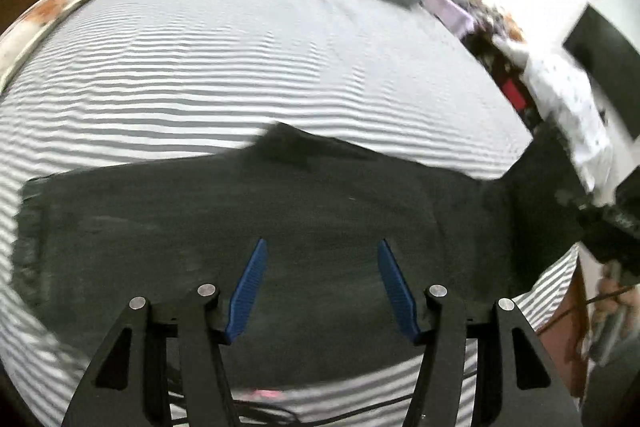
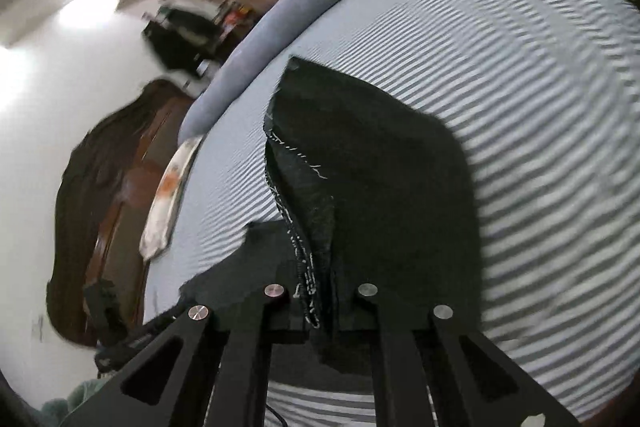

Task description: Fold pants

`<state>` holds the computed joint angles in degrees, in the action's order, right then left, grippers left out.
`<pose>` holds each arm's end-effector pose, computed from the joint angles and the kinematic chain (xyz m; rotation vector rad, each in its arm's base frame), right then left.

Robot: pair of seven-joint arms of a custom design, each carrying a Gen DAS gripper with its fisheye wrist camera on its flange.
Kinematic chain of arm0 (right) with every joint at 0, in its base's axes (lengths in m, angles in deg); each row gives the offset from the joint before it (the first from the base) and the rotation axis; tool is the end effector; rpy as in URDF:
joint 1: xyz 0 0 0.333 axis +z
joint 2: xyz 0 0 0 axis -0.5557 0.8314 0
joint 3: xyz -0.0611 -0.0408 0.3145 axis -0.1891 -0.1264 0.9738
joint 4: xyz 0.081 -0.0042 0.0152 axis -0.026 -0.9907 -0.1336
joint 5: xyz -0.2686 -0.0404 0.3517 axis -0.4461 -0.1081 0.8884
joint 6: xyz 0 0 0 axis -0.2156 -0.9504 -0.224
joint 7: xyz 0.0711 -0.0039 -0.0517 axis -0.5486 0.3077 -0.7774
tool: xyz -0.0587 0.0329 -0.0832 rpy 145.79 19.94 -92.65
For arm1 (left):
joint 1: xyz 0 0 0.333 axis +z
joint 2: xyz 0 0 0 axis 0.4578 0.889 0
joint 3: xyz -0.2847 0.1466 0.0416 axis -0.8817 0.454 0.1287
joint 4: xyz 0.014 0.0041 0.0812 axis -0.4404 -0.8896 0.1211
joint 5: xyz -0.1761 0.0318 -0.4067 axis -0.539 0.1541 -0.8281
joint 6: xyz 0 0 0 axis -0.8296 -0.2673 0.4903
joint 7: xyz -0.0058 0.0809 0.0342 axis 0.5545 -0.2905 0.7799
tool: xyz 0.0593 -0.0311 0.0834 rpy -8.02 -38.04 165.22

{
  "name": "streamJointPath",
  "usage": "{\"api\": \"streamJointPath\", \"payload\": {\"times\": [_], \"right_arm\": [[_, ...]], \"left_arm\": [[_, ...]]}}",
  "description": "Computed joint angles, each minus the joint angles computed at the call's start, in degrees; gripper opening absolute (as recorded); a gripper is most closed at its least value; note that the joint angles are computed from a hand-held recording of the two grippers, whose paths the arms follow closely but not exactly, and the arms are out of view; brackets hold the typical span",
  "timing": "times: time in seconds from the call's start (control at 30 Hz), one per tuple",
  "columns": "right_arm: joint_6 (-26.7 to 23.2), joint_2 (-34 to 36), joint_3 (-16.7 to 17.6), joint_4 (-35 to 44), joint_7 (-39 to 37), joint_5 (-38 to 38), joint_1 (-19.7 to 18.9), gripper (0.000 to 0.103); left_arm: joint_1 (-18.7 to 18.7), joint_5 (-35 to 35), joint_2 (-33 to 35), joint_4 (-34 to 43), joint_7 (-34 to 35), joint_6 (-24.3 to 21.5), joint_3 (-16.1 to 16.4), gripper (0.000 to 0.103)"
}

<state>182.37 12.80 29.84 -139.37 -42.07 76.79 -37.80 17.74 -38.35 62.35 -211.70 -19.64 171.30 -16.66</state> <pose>0.5865 -0.0629 0.3963 -1.6574 1.4754 0.2943 0.4656 -0.1718 0.4249 -2.2486 1.5870 -0.8020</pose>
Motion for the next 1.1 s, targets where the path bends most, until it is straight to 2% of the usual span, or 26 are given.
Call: {"api": "streamJointPath", "payload": {"times": [0.07,0.13,0.17,0.37,0.57,0.67,0.7,0.73,0.83,1.03,1.1], "right_arm": [[1.91,-1.62,2.09,-2.05,0.18,-1.28,2.29,0.007],[2.39,-2.13,3.22,-3.13,0.67,-1.93,4.33,0.007],[3.27,-2.38,4.04,-3.79,1.30,-2.47,5.64,0.007],[7.90,-2.02,7.24,-6.14,4.02,-4.72,12.21,0.007],[13.22,-0.23,9.33,-6.91,5.40,-7.52,16.73,0.009],[15.22,0.99,9.80,-7.66,6.39,-9.48,17.93,0.015],[15.48,1.37,9.89,-7.47,6.99,-9.86,18.16,0.019],[15.11,1.71,9.95,-7.44,7.89,-10.40,18.32,0.028],[14.49,1.01,10.11,-8.35,8.69,-11.11,18.62,0.040],[11.22,-3.75,8.13,-11.83,5.23,-11.71,17.70,0.041],[13.10,-5.78,7.51,-13.44,5.07,-12.49,17.24,0.041]], "left_arm": [[0.83,0.25,-5.62,-3.76,-0.31,-1.30,0.65,0.059],[1.60,0.71,-8.91,-6.26,-1.23,-1.81,0.56,0.059],[1.32,0.15,-10.50,-7.69,-0.94,-2.01,1.50,0.059],[1.00,-3.13,-14.00,-13.06,-0.55,-1.36,4.58,0.059],[0.47,-5.35,-15.18,-15.53,2.09,0.92,6.57,0.059],[0.24,-6.63,-14.47,-15.57,3.17,1.83,7.36,0.059],[0.31,-6.89,-14.58,-15.51,3.21,1.76,7.22,0.059],[0.23,-7.19,-14.46,-15.54,3.53,2.08,7.43,0.059],[-0.23,-8.19,-13.84,-15.16,4.32,2.91,7.96,0.059],[-1.14,-8.69,-10.58,-12.43,5.86,4.85,7.55,0.059],[-1.77,-8.79,-8.40,-10.88,6.60,5.24,7.30,0.059]]}}
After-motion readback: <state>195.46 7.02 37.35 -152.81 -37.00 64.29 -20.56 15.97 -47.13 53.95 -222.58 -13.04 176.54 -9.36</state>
